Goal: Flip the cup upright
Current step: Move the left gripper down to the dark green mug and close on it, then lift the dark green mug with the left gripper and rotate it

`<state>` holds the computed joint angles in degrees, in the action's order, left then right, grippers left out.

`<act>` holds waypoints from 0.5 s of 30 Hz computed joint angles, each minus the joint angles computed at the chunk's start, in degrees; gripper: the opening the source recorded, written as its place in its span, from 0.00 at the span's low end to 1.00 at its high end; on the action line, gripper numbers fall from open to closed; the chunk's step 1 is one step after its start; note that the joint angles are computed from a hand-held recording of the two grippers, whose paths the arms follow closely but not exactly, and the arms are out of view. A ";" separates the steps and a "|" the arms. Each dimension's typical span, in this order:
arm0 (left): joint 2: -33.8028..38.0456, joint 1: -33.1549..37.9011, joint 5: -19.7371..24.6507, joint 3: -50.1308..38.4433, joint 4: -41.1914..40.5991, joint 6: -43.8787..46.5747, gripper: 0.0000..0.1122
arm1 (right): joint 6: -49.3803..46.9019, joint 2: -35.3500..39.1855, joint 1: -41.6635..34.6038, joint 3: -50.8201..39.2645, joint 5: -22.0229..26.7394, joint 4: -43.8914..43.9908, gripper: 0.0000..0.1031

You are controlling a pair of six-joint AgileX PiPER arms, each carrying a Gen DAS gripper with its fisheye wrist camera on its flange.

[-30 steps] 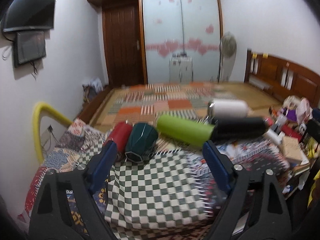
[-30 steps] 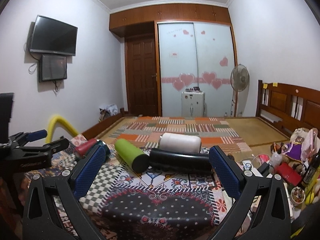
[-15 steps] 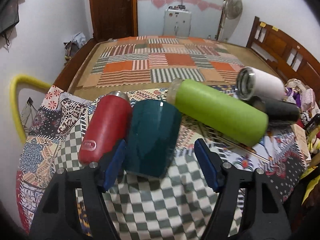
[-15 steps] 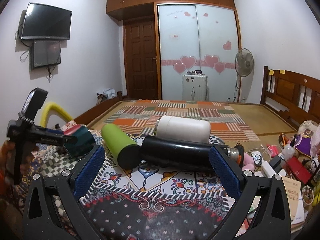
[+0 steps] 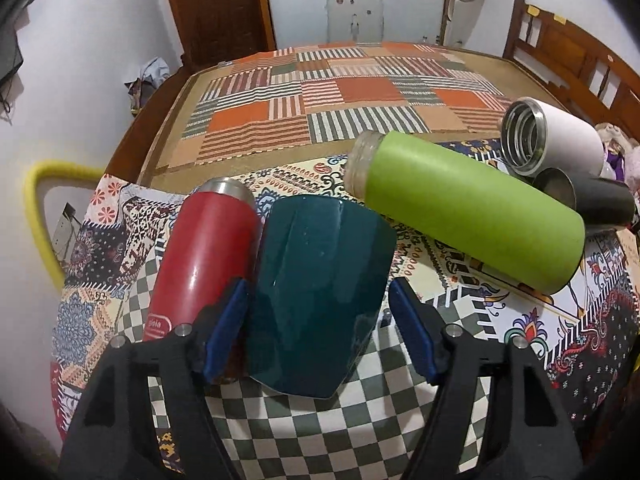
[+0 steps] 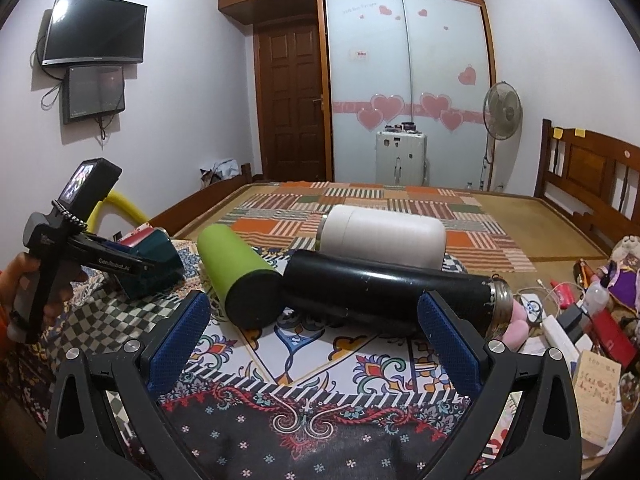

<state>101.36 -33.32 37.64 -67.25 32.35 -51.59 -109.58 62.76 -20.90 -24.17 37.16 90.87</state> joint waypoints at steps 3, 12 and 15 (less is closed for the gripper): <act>1.03 -0.32 1.09 -1.99 -1.86 3.16 0.64 | -0.32 1.20 0.50 -0.22 -0.58 0.44 1.00; 7.42 -0.17 5.35 -9.65 -4.90 8.77 0.65 | -0.57 2.25 0.14 -0.39 -0.13 0.97 1.00; 9.71 -0.03 6.14 -11.15 -5.60 9.40 0.65 | -1.12 2.30 0.27 -0.24 -0.35 1.42 1.00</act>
